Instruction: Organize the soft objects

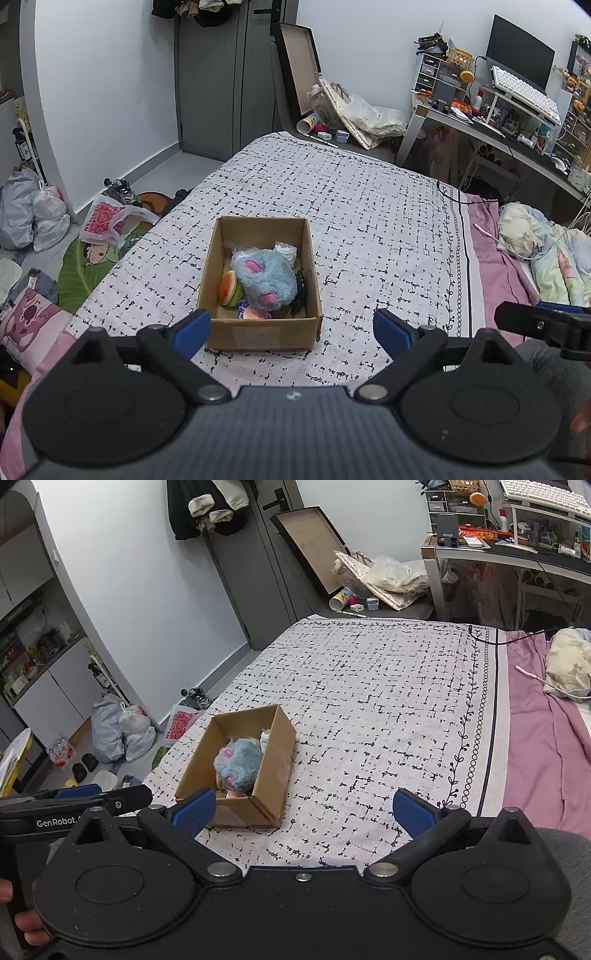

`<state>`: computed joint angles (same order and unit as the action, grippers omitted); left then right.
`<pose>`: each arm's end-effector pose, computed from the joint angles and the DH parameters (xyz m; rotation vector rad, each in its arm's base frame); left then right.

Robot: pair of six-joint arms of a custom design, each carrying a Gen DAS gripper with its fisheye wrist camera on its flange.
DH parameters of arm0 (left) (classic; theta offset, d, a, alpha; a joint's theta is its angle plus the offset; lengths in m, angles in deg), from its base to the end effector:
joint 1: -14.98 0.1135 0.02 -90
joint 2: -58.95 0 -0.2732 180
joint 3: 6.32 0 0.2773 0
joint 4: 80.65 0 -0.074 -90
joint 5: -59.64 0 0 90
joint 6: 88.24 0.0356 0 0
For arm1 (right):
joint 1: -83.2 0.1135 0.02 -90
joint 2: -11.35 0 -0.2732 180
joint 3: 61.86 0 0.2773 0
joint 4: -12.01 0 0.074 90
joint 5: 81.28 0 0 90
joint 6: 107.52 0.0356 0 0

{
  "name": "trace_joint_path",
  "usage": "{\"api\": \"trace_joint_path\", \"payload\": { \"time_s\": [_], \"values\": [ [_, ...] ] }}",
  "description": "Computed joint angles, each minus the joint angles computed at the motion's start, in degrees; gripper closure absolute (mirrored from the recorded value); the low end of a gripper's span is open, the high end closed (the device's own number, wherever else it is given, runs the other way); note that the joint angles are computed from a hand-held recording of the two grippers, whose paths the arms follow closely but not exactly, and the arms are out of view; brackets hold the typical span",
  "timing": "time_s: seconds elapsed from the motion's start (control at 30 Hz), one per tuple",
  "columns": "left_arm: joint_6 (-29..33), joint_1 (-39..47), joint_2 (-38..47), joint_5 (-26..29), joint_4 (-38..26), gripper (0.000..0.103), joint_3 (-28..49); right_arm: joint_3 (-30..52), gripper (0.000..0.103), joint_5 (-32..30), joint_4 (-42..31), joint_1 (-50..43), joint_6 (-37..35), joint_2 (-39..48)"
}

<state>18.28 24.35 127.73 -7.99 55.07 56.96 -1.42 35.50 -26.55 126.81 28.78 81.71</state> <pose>0.2648 0.0300 0.2600 0.3182 2.3487 -0.2617 0.2076 0.1756 0.2438 0.2620 2.2989 0.2290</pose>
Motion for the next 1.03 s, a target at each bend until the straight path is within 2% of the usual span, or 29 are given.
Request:
{"api": "trace_joint_path", "payload": {
  "time_s": [0.77,1.03],
  "values": [
    [-0.4,-0.9,1.8,-0.8,-0.8,0.009,1.3,-0.4,0.000,-1.5,1.1,-1.4,0.0,1.8],
    [0.4,-1.8,1.6,-1.0,1.7,0.009,-0.3,-1.7,0.000,-2.2,3.3,-2.6,0.4,2.6]
  ]
}}
